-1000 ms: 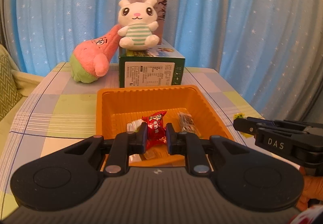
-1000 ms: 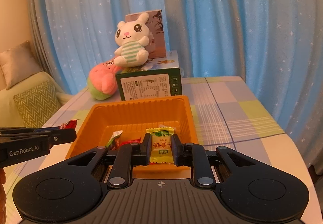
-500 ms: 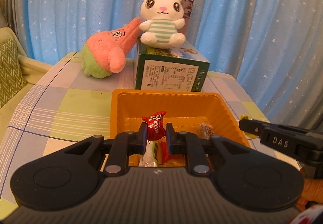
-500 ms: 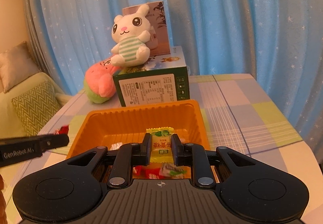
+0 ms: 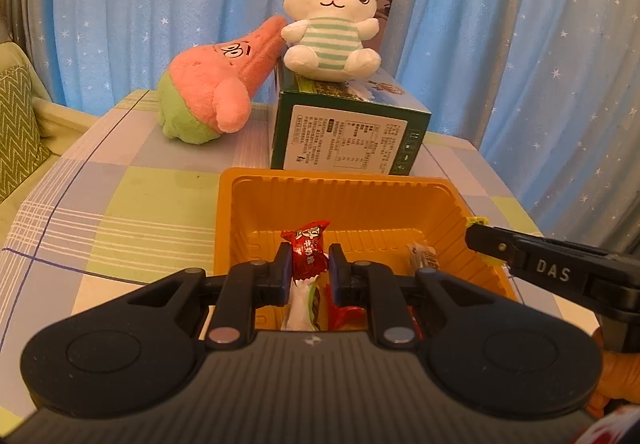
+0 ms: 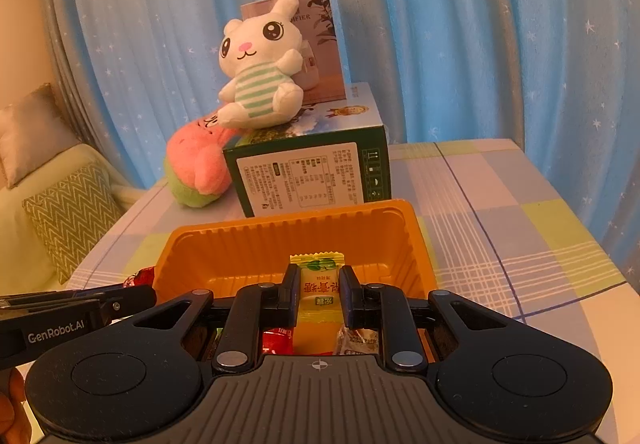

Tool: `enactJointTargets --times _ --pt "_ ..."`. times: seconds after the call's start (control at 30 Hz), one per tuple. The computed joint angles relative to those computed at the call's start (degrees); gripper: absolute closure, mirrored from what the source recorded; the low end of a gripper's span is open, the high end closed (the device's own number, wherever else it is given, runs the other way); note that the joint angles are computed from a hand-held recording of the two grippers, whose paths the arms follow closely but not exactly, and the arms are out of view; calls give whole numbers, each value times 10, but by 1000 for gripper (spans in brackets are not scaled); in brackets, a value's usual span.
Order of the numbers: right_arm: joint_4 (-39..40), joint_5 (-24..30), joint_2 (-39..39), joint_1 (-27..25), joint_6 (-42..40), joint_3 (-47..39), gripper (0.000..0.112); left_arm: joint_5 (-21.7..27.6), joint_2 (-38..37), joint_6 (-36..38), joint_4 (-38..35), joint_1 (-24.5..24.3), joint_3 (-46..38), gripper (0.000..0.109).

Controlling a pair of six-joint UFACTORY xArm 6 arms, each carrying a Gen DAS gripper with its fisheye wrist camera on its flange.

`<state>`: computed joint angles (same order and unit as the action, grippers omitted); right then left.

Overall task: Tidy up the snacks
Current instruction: 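Open both tools to drop the red candy and yellow packet into the tray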

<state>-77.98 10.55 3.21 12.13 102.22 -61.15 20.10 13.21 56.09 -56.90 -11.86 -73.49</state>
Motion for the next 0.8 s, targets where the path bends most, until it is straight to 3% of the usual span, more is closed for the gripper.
enactJointTargets --times 0.07,0.17,0.8 --pt "0 -1 1 0 -1 0 92 5 12 -17 13 1 -12 90" --pt "1 -3 1 -2 -1 1 92 8 24 -39 29 6 -21 65" --pt "-23 -32 -1 -17 49 2 92 3 17 -34 30 8 -13 65"
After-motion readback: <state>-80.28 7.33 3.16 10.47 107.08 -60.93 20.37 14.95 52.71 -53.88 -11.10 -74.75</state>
